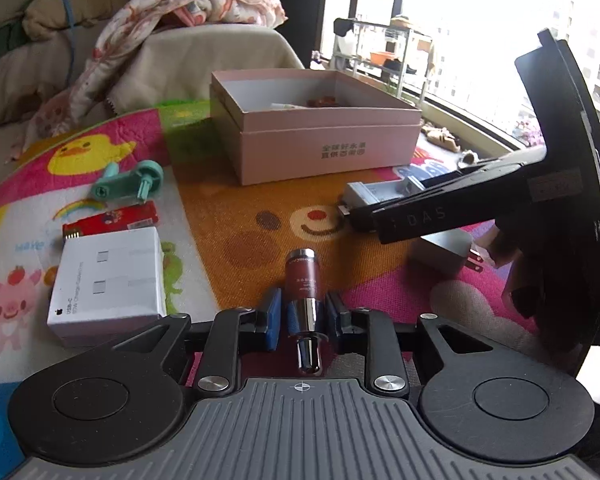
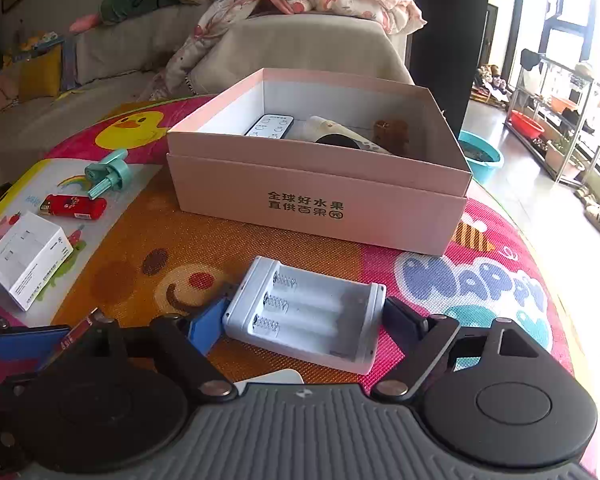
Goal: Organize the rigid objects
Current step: 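Drop the lipstick into the pink box with the left tool while the right tool drops the charger in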
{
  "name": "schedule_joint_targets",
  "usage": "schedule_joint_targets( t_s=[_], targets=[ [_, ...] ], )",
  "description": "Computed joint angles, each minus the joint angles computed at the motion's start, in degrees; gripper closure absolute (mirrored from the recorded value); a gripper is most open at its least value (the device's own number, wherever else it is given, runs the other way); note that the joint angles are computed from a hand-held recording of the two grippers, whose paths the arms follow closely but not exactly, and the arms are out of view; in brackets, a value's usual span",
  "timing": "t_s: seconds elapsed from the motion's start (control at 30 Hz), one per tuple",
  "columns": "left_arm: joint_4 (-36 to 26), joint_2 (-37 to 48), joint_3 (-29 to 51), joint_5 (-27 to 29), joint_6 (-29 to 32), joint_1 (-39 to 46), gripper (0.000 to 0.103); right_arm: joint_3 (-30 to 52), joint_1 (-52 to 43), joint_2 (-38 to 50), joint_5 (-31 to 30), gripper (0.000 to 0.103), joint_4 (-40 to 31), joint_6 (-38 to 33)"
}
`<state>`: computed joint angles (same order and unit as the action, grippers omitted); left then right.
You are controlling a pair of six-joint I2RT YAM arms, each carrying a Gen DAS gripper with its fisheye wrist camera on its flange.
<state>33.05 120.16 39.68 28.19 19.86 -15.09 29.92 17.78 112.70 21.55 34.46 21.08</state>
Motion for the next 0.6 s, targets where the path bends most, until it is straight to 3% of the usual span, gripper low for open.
schedule_joint_targets(
  t_s=[0.2,0.3,0.4,0.53,0.6],
  targets=[
    [4.29,1.65,-0.22,-0.60,0.38,-1.20,0.079,-3.65,-0.60,-2.25,-2.57,0.021,2.72,-2.35],
    [-0.61,1.07,2.52,3.01,0.86,-1.16,0.079,-6.66,0.13,-5.26,-1.57,0.021,4.86,-4.42],
    [-4.08,-2.06,6.18,6.02,-0.88,-1.74,0.079,-10.38,-0.79,-14.02,-0.66,0.021,6.10,-6.49],
    [2.43,-6.66,9.94,5.63,-6.16,-3.62,0.079,-9.98,-4.85,-29.57,0.17,0.021,1.73,-10.99],
    [4.27,-6.33,13.57,3.60,-8.46,-4.97,0.079,-6.83,-7.83,-33.41,-1.25,0.021,-0.58,-13.46]
  ],
)
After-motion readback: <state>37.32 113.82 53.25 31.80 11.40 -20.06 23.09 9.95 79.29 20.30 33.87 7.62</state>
